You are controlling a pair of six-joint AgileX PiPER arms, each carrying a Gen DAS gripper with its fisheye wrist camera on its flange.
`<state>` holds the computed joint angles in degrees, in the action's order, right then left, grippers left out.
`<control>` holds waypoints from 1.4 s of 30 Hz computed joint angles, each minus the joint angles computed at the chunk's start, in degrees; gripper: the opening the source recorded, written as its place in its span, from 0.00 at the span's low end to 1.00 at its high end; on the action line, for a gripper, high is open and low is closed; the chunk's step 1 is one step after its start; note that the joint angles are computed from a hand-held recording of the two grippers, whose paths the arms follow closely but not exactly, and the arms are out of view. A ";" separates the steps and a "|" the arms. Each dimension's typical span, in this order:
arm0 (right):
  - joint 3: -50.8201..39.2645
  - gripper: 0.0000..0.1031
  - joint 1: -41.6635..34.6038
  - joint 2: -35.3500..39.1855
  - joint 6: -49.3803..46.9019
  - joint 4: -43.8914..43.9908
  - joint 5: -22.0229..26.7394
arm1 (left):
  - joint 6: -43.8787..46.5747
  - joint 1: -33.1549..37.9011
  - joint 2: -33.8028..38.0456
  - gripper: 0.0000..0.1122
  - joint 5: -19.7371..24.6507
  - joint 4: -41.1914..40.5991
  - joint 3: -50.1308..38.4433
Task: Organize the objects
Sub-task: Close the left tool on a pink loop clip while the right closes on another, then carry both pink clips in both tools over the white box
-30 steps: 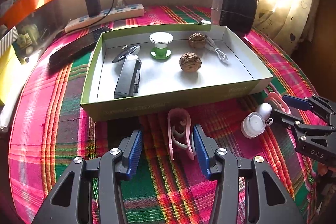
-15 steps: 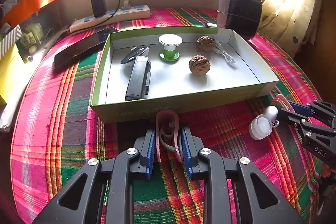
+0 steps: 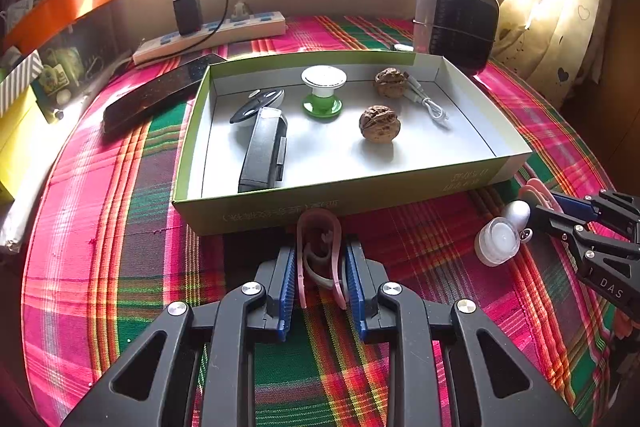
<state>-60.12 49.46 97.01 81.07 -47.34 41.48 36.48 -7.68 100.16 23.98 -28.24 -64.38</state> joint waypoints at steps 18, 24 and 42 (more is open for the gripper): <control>1.13 0.23 0.07 -0.87 2.25 -0.68 -0.30 | 2.33 0.70 0.02 0.19 1.77 -2.47 -0.52; 1.17 0.23 0.65 -1.03 3.76 -1.26 -0.10 | 3.06 0.45 -0.11 0.19 2.24 -3.30 -0.42; 1.32 0.23 2.43 -2.65 7.42 -3.28 0.82 | 5.16 0.93 -2.31 0.19 3.77 -5.90 0.30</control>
<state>-58.80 51.89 94.36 88.49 -50.62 42.30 41.64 -6.75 97.85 27.75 -34.14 -64.09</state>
